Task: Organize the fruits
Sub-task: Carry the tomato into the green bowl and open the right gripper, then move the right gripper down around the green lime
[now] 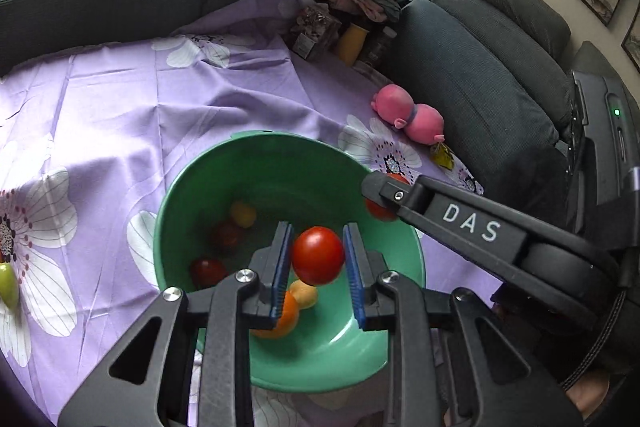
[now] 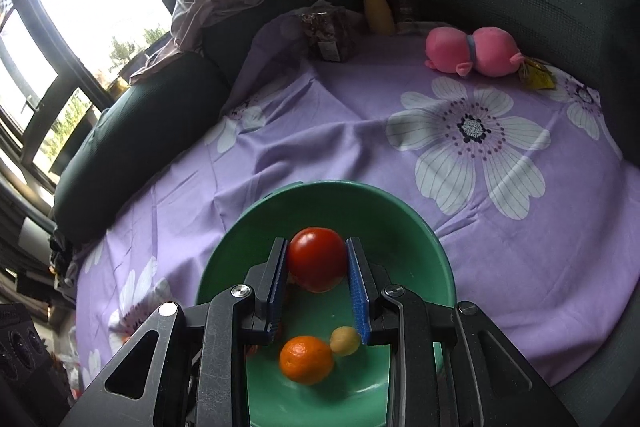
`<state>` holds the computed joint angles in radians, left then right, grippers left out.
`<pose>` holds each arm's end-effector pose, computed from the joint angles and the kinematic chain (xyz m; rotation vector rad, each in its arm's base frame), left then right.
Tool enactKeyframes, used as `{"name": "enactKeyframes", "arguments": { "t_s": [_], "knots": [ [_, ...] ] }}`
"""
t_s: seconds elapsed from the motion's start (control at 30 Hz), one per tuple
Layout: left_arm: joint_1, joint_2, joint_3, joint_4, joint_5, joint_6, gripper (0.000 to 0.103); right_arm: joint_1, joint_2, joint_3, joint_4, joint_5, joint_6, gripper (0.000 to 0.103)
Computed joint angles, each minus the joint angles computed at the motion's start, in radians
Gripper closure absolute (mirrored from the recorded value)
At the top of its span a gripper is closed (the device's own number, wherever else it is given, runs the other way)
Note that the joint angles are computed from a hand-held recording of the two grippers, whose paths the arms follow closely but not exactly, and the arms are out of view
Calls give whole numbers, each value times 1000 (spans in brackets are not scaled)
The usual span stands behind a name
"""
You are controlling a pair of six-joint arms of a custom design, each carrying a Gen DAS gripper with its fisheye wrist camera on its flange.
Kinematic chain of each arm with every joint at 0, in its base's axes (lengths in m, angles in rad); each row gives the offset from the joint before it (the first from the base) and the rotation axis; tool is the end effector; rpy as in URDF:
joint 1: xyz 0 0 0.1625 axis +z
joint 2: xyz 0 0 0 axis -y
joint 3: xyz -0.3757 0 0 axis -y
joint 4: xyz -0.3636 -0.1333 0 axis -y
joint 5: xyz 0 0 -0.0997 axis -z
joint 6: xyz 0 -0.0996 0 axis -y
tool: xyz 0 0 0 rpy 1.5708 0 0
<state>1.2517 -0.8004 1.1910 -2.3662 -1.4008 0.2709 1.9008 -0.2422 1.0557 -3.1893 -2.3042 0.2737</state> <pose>-0.0859 -0.7385 0.2427 0.8007 2.8109 -0.6055 0.3018 -0.6756 0.0090 -0.3238 -2.4030 1.2459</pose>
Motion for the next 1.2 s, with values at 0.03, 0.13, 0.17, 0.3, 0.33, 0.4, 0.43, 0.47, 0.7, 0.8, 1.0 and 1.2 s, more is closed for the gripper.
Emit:
{"name": "enactKeyframes", "arguments": {
  "t_s": [0.03, 0.13, 0.17, 0.3, 0.33, 0.4, 0.43, 0.47, 0.7, 0.8, 1.0, 1.2],
  "knots": [
    [2, 6, -8, 14, -7, -3, 77, -3, -4, 4, 10, -9, 11, 74],
    [-2, 21, -19, 36, 8, -10, 77, -13, -17, 19, 39, -20, 39, 74],
    [-1, 27, -27, 47, 9, -12, 77, -16, -20, 20, 52, -21, 51, 74],
    [7, 40, -50, 96, -21, -28, 77, -23, -29, 27, 83, -8, 68, 74],
    [8, 39, -49, 100, -26, -29, 77, -22, -29, 27, 87, -12, 68, 74],
    [8, 37, -46, 102, -34, -30, 77, -19, -26, 22, 89, -27, 67, 74],
    [8, 36, -44, 103, -35, -29, 77, -17, -25, 20, 92, -37, 69, 74],
    [7, 33, -41, 99, -34, -29, 77, -15, -24, 19, 92, -47, 69, 74],
    [12, -3, -12, 75, -50, -14, 52, -2, -16, 3, 98, -92, 58, 74],
    [14, -29, 0, 64, -42, -17, 51, 7, -5, -10, 82, -101, 33, 74],
    [42, -112, 50, -47, 36, -64, 50, 24, 33, -66, 55, -25, -63, 74],
    [97, -196, 112, -242, 210, -104, 50, 61, 153, -253, 49, 86, -234, 74]
  ]
}}
